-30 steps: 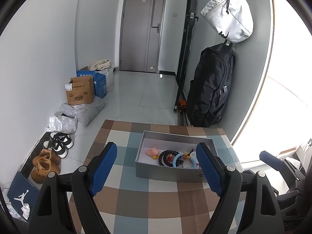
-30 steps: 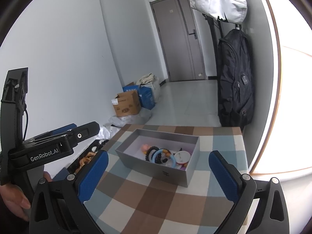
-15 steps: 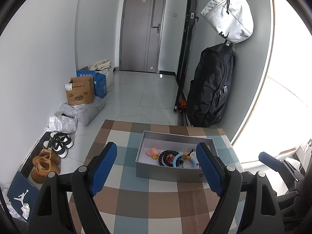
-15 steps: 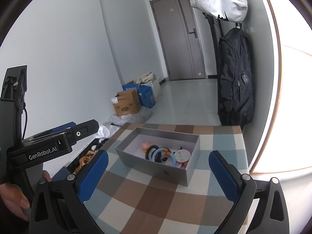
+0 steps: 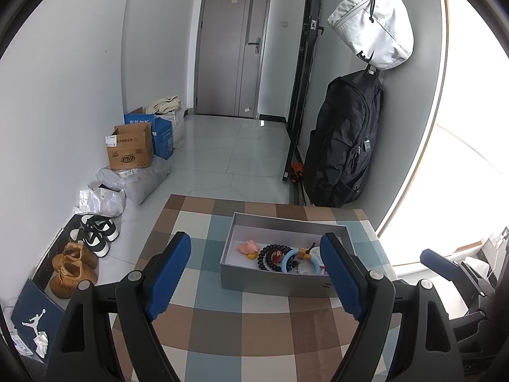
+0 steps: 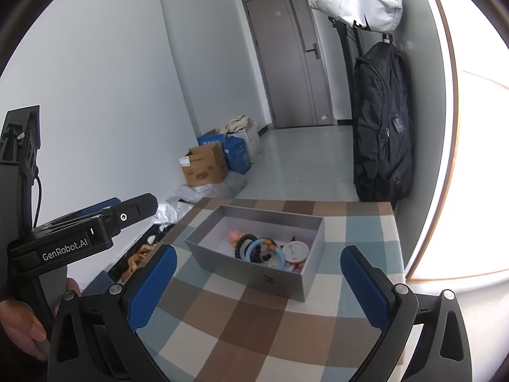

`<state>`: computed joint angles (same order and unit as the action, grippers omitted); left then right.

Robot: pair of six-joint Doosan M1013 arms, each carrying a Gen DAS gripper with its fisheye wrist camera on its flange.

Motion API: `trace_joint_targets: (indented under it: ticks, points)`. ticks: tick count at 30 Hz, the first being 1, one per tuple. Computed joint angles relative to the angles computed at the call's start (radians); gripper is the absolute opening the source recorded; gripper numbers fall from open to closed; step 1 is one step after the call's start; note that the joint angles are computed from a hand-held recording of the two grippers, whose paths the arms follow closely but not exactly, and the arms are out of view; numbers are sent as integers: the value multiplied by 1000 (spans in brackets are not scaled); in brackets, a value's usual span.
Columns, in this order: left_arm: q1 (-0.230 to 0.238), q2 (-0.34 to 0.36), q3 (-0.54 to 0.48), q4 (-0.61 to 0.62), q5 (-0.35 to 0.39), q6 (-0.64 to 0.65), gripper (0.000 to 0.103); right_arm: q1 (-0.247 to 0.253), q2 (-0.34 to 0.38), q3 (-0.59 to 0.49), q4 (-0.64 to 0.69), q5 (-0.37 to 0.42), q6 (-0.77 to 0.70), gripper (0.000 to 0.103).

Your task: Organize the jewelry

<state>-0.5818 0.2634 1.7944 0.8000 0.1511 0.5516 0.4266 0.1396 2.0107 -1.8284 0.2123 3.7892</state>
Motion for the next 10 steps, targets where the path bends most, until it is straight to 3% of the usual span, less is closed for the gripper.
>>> trace_joint_targets:
  ticks: [7, 10]
  points:
    - [4, 1, 1, -24, -15, 37, 80, 0, 4, -4, 34, -2, -32, 103]
    - [11, 4, 0, -208, -34, 232, 80, -2, 9, -8, 62, -5, -59, 103]
